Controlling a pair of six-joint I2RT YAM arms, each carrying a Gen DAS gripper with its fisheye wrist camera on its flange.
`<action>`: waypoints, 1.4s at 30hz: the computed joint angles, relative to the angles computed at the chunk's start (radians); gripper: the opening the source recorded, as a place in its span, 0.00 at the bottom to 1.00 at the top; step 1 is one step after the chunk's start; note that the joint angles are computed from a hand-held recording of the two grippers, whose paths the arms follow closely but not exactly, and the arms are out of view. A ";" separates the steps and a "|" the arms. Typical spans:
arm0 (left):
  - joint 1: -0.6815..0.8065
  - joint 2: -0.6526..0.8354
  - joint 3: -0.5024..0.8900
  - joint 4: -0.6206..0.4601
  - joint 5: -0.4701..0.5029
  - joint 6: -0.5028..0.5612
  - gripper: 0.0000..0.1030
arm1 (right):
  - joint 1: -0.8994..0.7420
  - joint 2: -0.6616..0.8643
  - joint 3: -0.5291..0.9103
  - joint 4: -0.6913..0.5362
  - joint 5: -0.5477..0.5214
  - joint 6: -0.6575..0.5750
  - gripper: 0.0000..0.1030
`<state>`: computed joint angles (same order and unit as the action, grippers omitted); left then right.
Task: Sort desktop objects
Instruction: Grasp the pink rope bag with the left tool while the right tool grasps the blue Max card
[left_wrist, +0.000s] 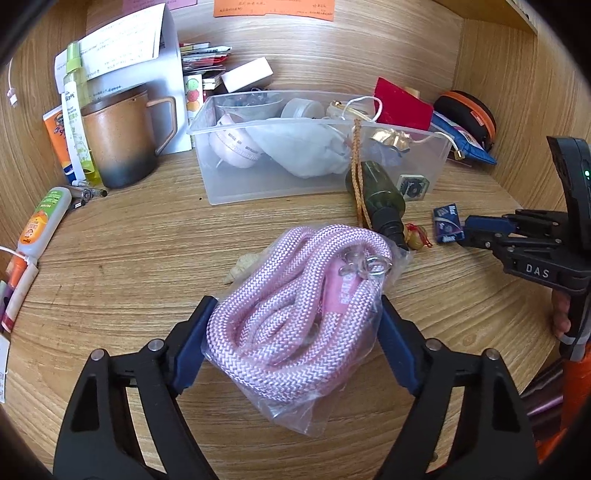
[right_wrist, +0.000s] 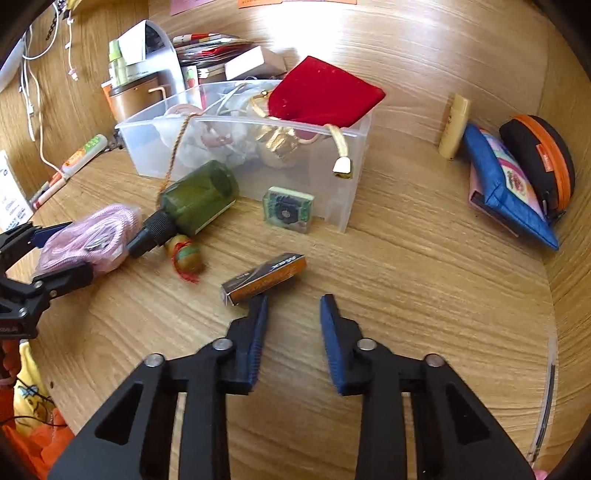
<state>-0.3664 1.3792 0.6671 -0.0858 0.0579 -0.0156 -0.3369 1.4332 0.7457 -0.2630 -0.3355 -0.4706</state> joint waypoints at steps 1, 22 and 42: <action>-0.004 0.001 0.002 -0.001 -0.004 0.003 0.80 | 0.000 0.004 0.006 -0.007 -0.003 -0.007 0.24; -0.038 0.088 0.070 -0.040 -0.052 0.009 0.92 | 0.076 0.088 0.106 -0.089 -0.022 -0.061 0.59; -0.016 -0.016 0.018 0.000 0.011 -0.005 0.63 | 0.029 -0.028 0.075 -0.098 -0.083 -0.027 0.44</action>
<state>-0.3828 1.3628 0.6854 -0.0855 0.0693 -0.0208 -0.3075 1.4054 0.8202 -0.3607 -0.4181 -0.4979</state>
